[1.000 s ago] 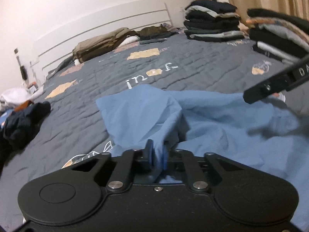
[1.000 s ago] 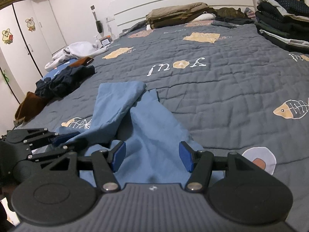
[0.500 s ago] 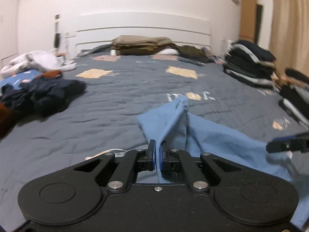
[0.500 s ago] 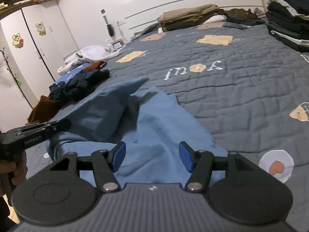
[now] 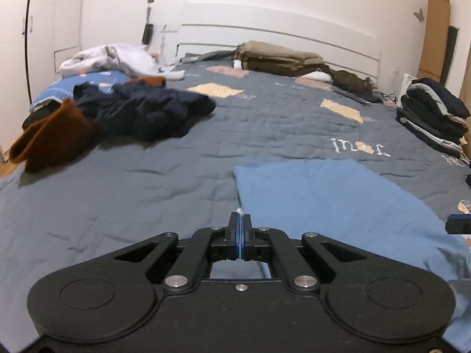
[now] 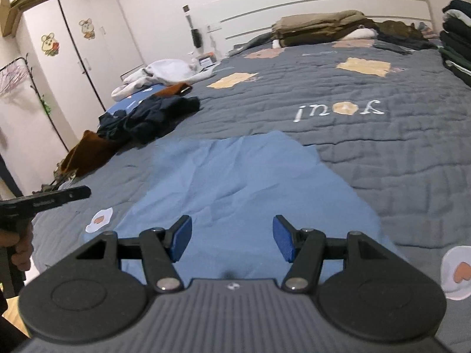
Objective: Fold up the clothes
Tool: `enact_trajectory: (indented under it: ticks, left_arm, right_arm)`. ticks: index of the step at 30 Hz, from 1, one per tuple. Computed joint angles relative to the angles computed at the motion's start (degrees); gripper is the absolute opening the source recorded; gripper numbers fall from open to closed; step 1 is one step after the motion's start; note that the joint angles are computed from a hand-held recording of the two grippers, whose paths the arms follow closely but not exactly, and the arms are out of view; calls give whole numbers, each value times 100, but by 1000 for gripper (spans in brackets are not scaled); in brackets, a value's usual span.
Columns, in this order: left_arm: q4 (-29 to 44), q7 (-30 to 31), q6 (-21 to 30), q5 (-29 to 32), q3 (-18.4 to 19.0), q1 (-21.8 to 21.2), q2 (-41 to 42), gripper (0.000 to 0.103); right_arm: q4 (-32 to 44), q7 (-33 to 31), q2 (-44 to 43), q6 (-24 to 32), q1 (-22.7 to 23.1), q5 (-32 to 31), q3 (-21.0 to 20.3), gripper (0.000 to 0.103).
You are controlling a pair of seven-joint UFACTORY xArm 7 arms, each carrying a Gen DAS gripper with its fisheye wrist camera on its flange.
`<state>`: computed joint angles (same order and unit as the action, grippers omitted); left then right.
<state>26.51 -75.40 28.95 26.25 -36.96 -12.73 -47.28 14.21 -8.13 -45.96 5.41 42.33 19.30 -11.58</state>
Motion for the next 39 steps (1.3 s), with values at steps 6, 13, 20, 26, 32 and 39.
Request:
enact_trajectory:
  ticks: [6,13,20,26,32,39]
  left_arm:
    - [-178,-71,-505,-104,110,5,158,53]
    - [-200,-324,-1234,-198,95,401,653,55]
    - [-109,-438,-1521,-319,89,591,1197,56]
    - [16,-438,-1402,-239,151,506,1475,56]
    - [-56,-402,-1716,-200,261,389,1379,56]
    - [9,12,-2323,-359,120,379,1305,56]
  right_arm:
    - [29,69,113,-132,182,-16,64,60]
    - [22,193,164,-99,11,-92,138,60]
    - [18,244,205,-120,-183,-174,108,60]
    - [135,397,405,-81,-995,-374,323,60]
    - [218,353,531,72,-1555,-527,254,60]
    - [477,19,1059,303,-1604,-322,-104,60]
